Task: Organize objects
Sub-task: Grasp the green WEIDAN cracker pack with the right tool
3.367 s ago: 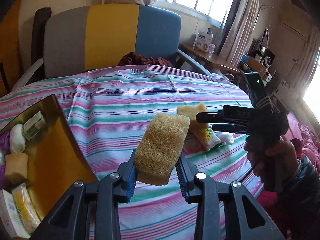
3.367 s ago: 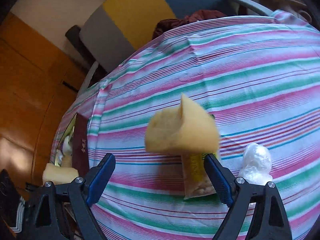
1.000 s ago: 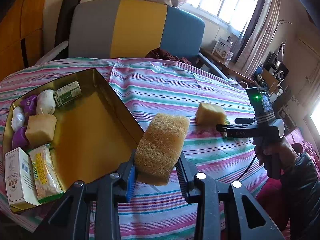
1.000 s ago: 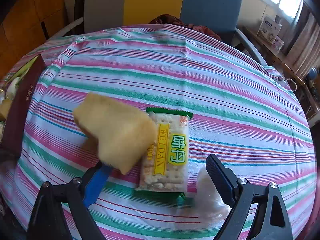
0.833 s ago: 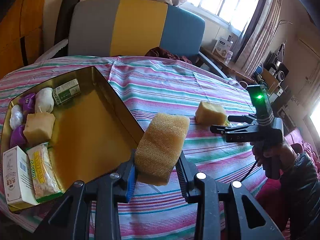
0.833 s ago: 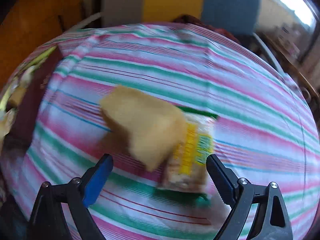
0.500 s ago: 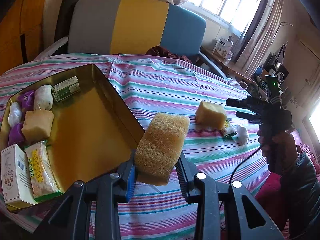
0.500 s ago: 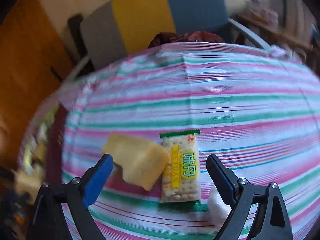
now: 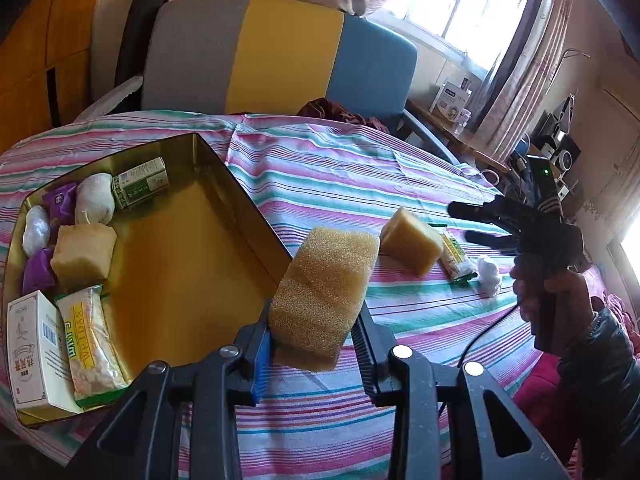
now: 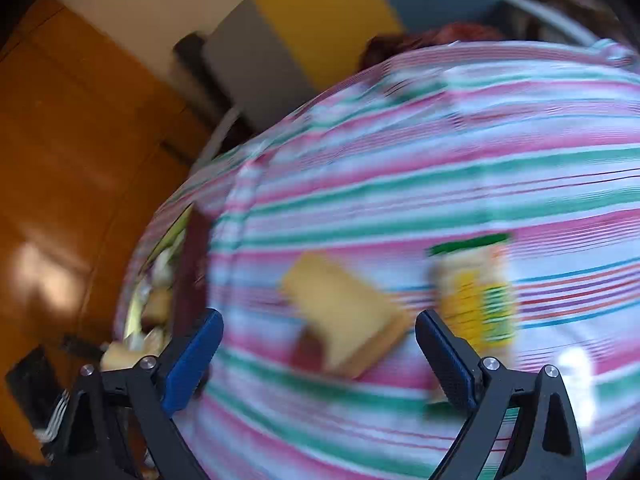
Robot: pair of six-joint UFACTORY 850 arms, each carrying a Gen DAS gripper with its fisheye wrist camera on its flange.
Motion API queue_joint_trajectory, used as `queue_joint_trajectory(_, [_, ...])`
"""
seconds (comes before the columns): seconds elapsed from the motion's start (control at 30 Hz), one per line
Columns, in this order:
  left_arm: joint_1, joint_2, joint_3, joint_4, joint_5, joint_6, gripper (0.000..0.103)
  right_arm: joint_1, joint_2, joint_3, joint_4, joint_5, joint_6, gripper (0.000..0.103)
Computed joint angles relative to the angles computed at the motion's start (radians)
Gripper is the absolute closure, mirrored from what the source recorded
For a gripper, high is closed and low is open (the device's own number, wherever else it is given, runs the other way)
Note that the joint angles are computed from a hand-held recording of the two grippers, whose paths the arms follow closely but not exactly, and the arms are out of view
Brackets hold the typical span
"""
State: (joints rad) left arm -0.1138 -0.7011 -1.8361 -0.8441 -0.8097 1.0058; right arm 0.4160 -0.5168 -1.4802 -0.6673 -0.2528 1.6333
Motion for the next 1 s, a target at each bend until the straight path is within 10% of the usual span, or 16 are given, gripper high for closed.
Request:
queue_joint_trajectory(0.2, [-0.001,0.024,0.024,-0.016,0.067,0.030,0.068,0.017,-0.082,-0.138,0.060,-0.499,-0.061,0.017])
queue_joint_trajectory(0.4, [-0.008,0.053,0.054,0.007,0.205,0.041,0.068,0.028,-0.247,-0.341,0.183,-0.652,-0.399,0.024])
queue_joint_trajectory(0.5, [-0.010,0.057,0.053,0.052,0.267,0.002,0.068,0.027,-0.232,-0.320,0.185,-0.604,-0.394,0.056])
queue_joint_trajectory(0.9, [0.010,0.008,-0.029,0.255,0.325,-0.208,0.068,0.023,-0.188,-0.256,0.180,-0.567,-0.341,0.056])
queue_joint_trajectory(1.0, [0.025,-0.047,-0.116,0.275,0.239,-0.273,0.068,0.024,-0.181,-0.245,0.174,-0.562,-0.332,0.056])
